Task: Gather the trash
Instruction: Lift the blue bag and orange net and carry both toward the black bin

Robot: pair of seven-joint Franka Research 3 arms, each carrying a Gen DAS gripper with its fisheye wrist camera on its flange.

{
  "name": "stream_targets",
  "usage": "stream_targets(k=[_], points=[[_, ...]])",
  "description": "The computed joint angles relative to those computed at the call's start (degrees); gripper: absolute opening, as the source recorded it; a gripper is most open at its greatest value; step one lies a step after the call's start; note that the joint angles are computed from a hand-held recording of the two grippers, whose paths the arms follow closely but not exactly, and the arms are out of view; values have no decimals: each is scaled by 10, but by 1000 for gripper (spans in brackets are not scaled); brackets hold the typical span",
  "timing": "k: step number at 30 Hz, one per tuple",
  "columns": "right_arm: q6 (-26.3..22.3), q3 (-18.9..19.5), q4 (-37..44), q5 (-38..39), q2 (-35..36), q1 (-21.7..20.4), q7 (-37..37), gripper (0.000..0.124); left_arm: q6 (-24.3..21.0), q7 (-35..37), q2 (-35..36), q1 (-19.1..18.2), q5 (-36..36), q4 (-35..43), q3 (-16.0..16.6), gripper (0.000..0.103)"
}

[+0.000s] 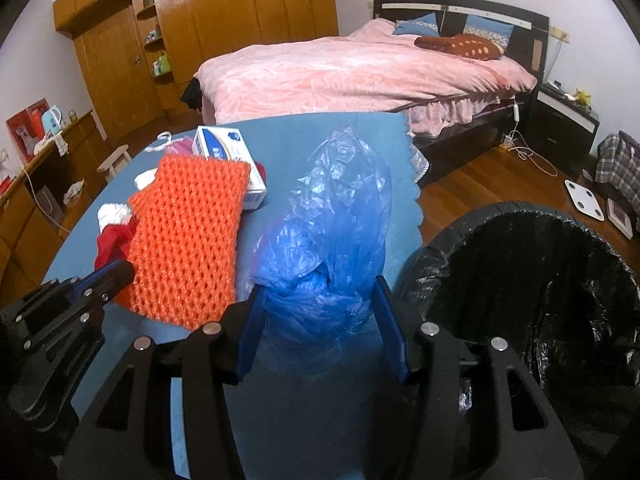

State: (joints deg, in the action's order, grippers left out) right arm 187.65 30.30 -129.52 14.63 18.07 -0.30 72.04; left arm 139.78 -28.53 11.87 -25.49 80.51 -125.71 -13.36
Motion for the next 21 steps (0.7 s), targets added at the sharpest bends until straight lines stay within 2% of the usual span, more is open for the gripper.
stream_targets(k=[6, 9, 12, 14, 15, 18, 19, 20, 21], points=[[-5, -9, 2, 3, 4, 11, 0, 51, 6, 15, 10, 4, -15, 6, 2, 7], [-8, -15, 3, 4, 4, 19, -5, 51, 18, 30, 19, 7, -33, 13, 6, 12], [-12, -30, 8, 10, 6, 33, -7, 51, 24, 34, 27, 6, -35, 20, 11, 28], [-15, -41, 11, 15, 7, 44, -9, 51, 23, 36, 31, 4, -38, 24, 13, 43], [-17, -45, 13, 18, 6, 49, -10, 51, 24, 38, 33, 3, -40, 26, 14, 45], [-22, -57, 19, 27, 9, 60, -14, 51, 45, 50, 45, 7, -45, 34, 19, 44], [-22, -62, 20, 30, 9, 65, -16, 51, 53, 53, 48, 8, -44, 35, 21, 31], [-23, -66, 21, 33, 10, 70, -17, 51, 62, 58, 52, 9, -43, 36, 23, 22], [-23, -67, 22, 36, 11, 71, -19, 51, 59, 67, 56, 5, -43, 41, 24, 21]])
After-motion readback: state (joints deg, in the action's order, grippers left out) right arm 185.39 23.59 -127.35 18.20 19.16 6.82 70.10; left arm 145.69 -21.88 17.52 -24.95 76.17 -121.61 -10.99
